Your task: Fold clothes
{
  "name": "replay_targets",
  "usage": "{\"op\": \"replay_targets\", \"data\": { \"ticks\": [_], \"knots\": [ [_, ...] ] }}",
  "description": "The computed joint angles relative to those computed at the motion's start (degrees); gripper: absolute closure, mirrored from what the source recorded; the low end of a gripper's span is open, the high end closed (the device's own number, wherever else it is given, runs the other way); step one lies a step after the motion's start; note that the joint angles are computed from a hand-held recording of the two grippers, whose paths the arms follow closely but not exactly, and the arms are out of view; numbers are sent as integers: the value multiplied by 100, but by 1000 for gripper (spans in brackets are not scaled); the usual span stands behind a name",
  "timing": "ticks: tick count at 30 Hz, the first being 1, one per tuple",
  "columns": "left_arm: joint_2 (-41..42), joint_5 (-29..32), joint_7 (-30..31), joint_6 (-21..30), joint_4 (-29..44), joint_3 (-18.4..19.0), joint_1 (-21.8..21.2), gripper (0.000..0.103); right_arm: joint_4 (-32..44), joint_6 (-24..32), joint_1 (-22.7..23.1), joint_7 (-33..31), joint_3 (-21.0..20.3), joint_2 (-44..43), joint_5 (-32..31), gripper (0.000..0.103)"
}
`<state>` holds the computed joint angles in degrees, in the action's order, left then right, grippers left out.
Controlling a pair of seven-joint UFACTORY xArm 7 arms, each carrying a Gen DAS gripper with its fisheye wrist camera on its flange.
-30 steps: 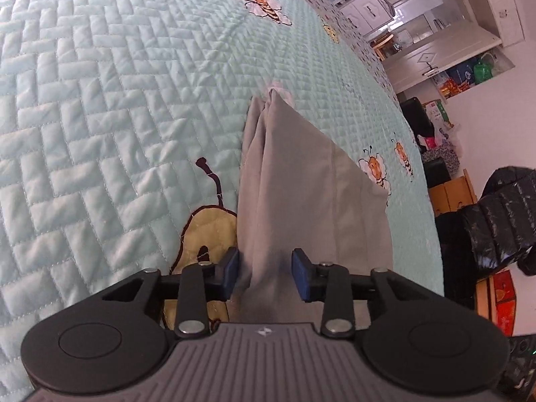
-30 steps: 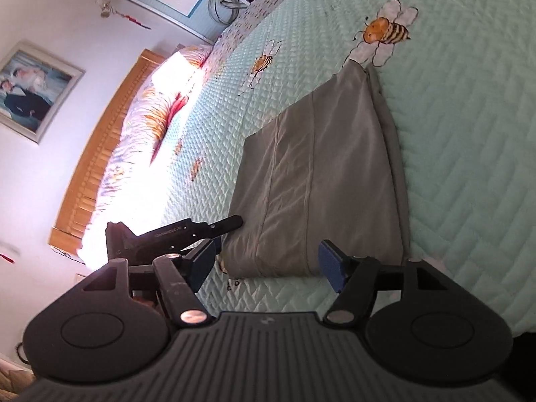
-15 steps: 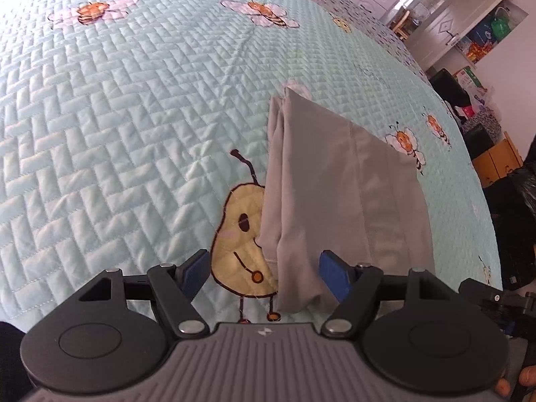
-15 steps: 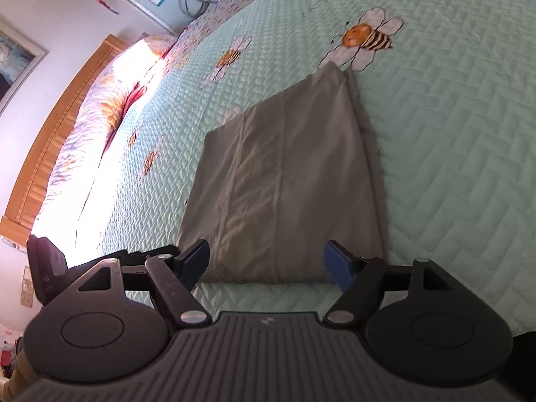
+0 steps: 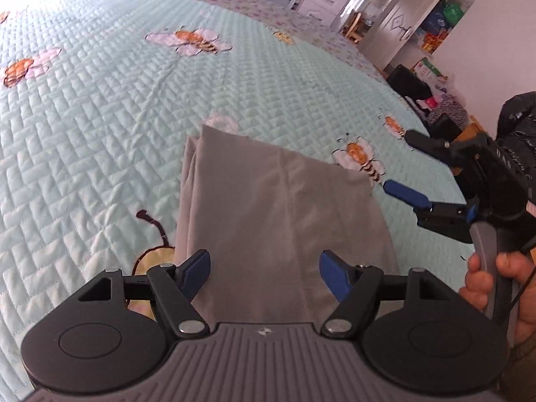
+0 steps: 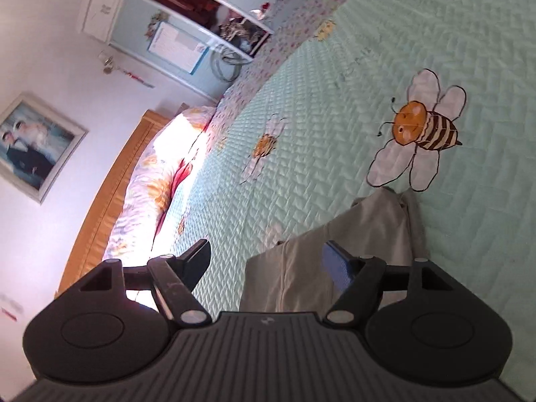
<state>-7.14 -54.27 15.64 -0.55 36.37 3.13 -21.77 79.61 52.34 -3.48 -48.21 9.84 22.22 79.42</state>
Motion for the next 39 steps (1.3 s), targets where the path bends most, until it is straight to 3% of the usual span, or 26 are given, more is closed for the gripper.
{"op": "replay_targets", "data": {
  "ticks": [4, 7, 10, 12, 13, 16, 19, 21, 26, 29, 33, 39],
  "knots": [
    [101, 780, -789, 241, -36, -208, 480, 28, 995, -186, 256, 1332, -136, 906, -723, 28],
    [-64, 931, -1037, 189, -153, -186, 525, 28, 768, -345, 30, 1226, 148, 663, -808, 28],
    [-370, 2096, -2299, 67, -393, -788, 1266, 28, 373, -362, -21, 828, 209, 170, -1004, 27],
    [-570, 2566, -2717, 145, -411, -1005, 1538, 28, -1, -390, 145, 590, 58, -398, -1713, 25],
    [-677, 2879, -3010, 360, -363, -1192, 1773, 28, -231, -577, 337, 693, -53, -711, -2283, 22],
    [-905, 3405, -3532, 1132, -128, -1260, 1901, 28, -940, -983, 816, 1096, -388, -1544, -3839, 22],
    [-1042, 4099, -4088, 1927, 124, -1381, 2032, 27, -1429, -766, 807, 1373, -477, -2132, -4419, 22],
    [-1080, 4514, -4357, 2495, 329, -1415, 2030, 27, -1583, -599, 855, 1693, -571, -2371, -4856, 22],
    [-1144, 4938, -4533, 3194, 574, -1224, 1648, 27, -1853, -521, 1055, 2215, -585, -2812, -5913, 22],
    [-1062, 5323, -4755, 3760, 877, -1194, 1531, 27, -1982, -688, 1156, 2333, -607, -3034, -6098, 22],
    [-875, 5599, -4904, 4436, 1282, -1134, 1405, 26, -1843, -481, 1259, 2372, -665, -3085, -6096, 22],
    [-699, 5642, -4862, 4954, 1599, -1074, 1209, 25, -1734, -212, 1350, 2478, -620, -3072, -6252, 22]
  ]
}}
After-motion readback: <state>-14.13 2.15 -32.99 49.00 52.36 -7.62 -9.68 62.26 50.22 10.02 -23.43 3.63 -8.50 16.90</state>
